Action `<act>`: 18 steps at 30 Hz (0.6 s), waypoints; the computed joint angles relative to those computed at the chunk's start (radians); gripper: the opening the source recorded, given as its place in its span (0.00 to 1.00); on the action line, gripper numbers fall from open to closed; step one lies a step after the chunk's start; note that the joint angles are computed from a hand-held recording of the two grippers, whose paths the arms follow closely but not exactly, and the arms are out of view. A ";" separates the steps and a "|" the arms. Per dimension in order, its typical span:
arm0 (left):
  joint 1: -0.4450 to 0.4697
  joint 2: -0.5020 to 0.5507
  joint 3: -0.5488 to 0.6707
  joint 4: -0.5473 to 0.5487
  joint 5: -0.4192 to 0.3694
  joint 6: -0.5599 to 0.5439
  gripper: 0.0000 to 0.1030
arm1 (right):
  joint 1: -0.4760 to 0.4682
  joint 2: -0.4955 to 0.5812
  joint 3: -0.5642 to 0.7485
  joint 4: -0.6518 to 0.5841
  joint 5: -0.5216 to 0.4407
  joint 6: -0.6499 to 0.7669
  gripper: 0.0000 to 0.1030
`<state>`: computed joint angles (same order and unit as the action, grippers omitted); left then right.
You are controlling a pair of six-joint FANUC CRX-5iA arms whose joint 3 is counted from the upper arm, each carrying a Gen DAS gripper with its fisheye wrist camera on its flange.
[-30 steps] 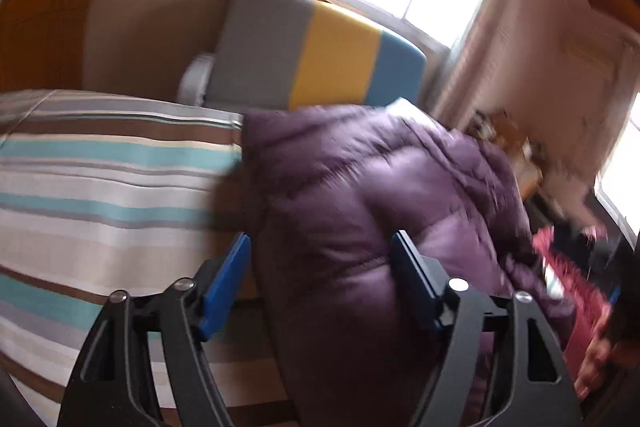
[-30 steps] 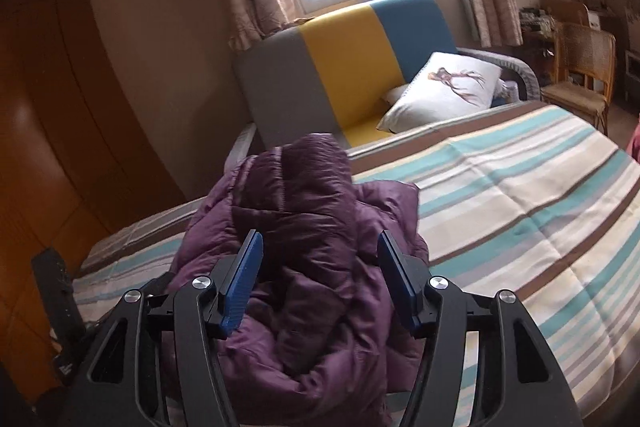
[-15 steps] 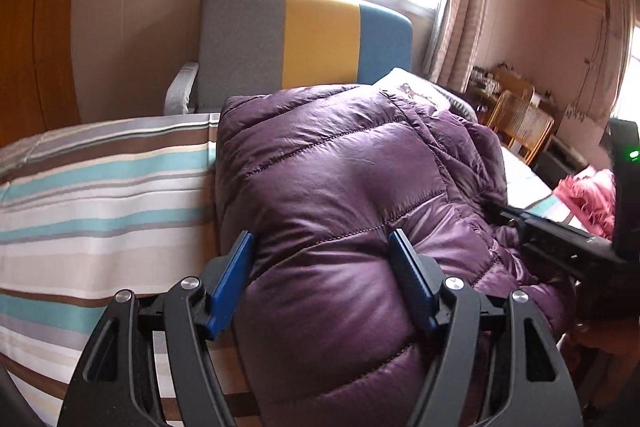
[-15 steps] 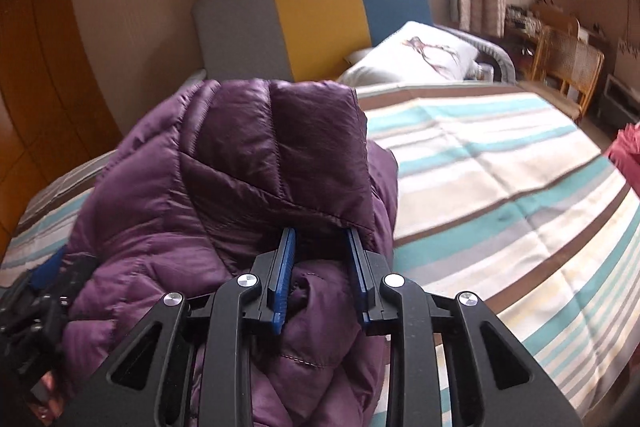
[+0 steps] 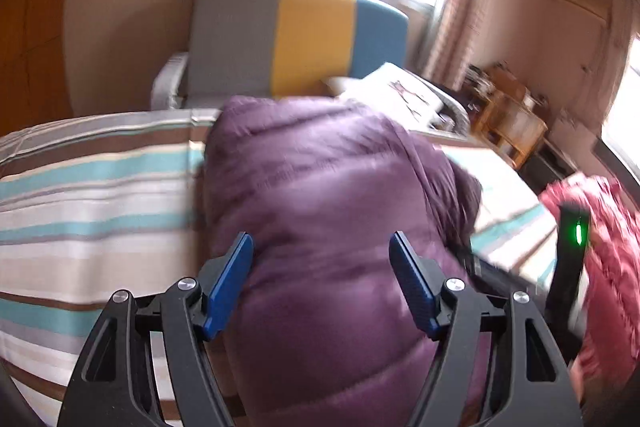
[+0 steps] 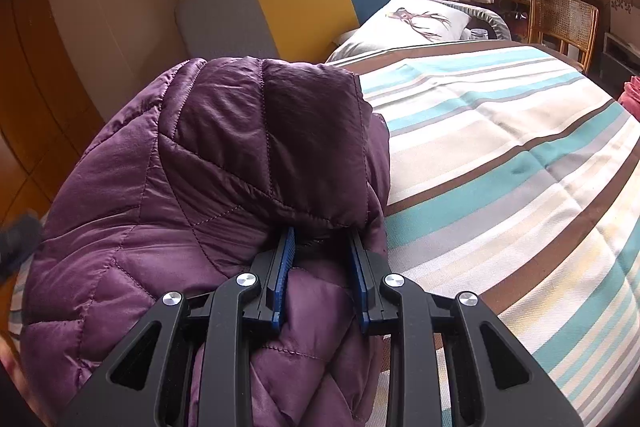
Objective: Fold large clothes
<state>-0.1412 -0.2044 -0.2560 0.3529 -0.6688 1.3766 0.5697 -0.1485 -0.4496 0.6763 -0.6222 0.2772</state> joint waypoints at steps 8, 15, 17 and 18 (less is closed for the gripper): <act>-0.120 0.233 0.348 -0.380 -0.190 0.258 0.69 | 0.001 -0.012 -0.021 0.022 0.012 -0.029 0.25; -0.173 0.236 0.296 -0.539 -0.090 0.369 0.71 | -0.010 -0.012 -0.019 -0.007 0.027 -0.001 0.25; -0.170 0.228 0.283 -0.534 -0.079 0.367 0.71 | -0.011 -0.016 -0.005 -0.034 0.018 0.034 0.25; -0.166 0.224 0.278 -0.523 -0.074 0.360 0.72 | -0.011 -0.023 0.001 -0.049 0.010 0.051 0.25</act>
